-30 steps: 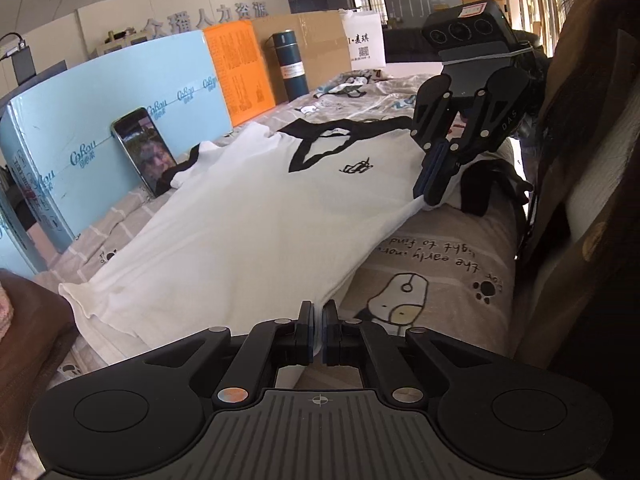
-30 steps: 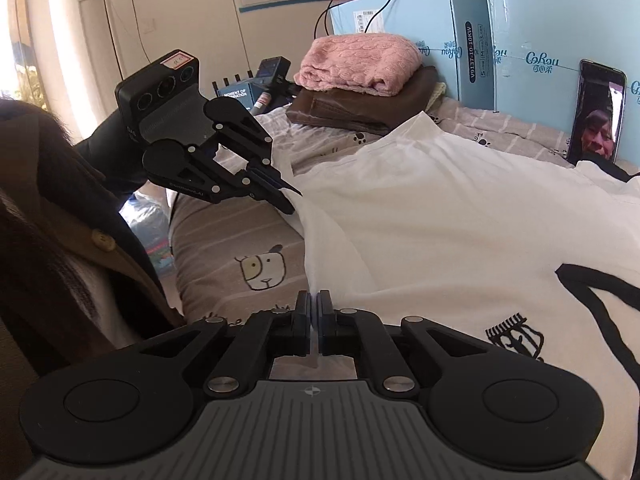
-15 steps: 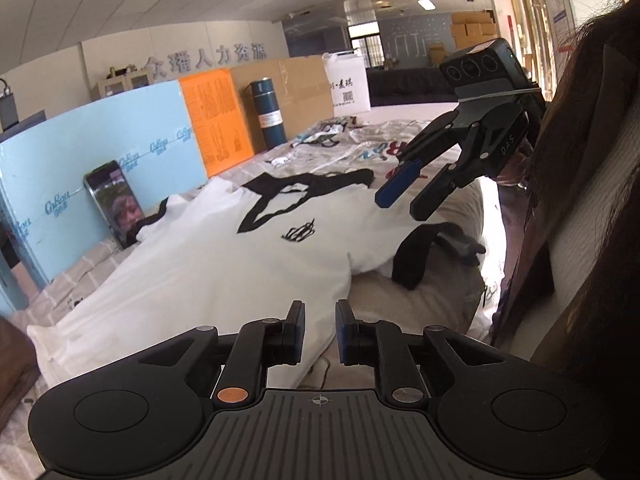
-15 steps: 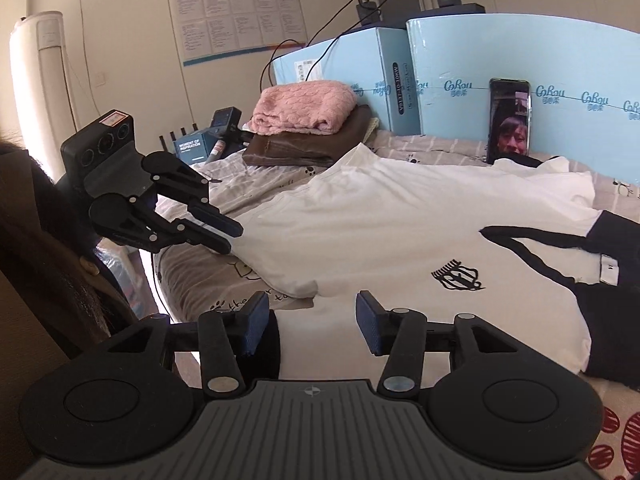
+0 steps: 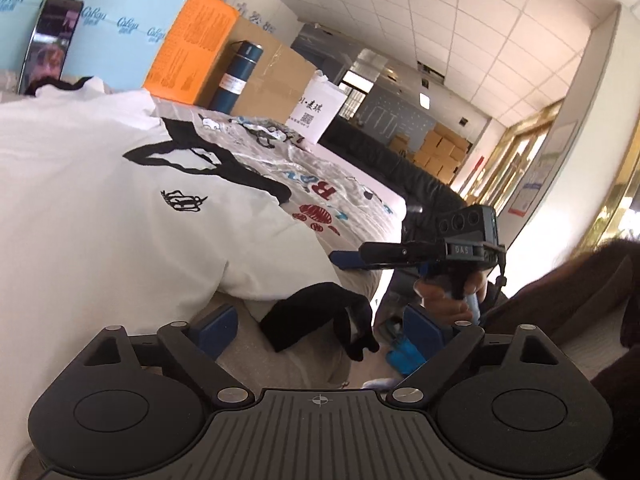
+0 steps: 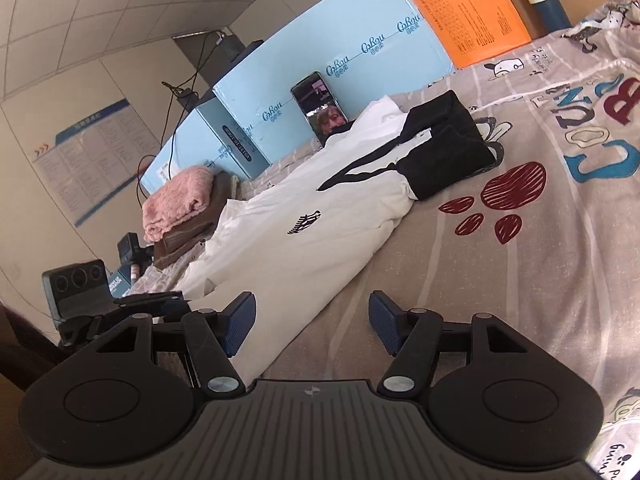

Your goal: Fold clothes

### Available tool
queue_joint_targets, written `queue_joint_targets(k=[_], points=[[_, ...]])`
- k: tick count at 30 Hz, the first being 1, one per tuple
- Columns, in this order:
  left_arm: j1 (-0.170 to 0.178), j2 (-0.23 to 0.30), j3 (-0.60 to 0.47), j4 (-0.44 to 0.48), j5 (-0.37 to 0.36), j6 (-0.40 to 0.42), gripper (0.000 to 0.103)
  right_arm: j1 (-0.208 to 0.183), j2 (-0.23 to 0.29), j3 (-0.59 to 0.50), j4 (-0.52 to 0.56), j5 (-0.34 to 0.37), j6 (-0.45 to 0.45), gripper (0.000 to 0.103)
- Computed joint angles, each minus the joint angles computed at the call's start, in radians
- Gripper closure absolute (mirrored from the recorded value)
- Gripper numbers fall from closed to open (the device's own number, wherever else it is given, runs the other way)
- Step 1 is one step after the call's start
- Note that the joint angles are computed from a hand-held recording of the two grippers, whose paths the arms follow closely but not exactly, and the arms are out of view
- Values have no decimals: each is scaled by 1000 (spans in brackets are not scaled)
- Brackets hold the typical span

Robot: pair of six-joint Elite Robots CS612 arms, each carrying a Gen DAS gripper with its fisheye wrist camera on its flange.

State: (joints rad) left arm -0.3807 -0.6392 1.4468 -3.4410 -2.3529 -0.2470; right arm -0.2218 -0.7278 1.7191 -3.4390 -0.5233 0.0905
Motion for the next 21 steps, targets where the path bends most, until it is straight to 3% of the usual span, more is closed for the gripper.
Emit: queue_joint_targets(k=[2, 5, 7, 8, 9, 10, 12, 14, 15, 17, 21], points=[[-5, 26, -34, -29, -7, -124, 11, 5, 9, -18, 15, 32, -1, 42], [-10, 73, -95, -129, -15, -304, 11, 18, 3, -27, 100, 66, -87, 40], [-12, 100, -128, -187, -30, -390, 13, 24, -2, -29, 154, 97, -135, 39], [-18, 99, -125, -194, -14, -389, 14, 26, -1, -31, 173, 117, -143, 39], [-20, 98, -122, -200, -9, -379, 24, 27, 1, -33, 191, 139, -149, 40], [-21, 98, -120, -210, -6, -378, 47, 27, 3, -35, 204, 161, -151, 40], [-24, 92, -110, -196, 8, -359, 71, 28, -3, -29, 268, 198, -197, 52], [-28, 85, -98, -176, 14, -338, 75, 27, -9, -21, 313, 208, -229, 63], [-28, 84, -93, -174, 5, -343, 76, 24, -9, -17, 319, 212, -228, 77], [-26, 88, -90, -192, -10, -367, 76, 19, -1, -10, 254, 213, -171, 95], [-21, 113, -116, -278, -46, -454, 78, 2, 34, -16, -60, 219, 59, 99]])
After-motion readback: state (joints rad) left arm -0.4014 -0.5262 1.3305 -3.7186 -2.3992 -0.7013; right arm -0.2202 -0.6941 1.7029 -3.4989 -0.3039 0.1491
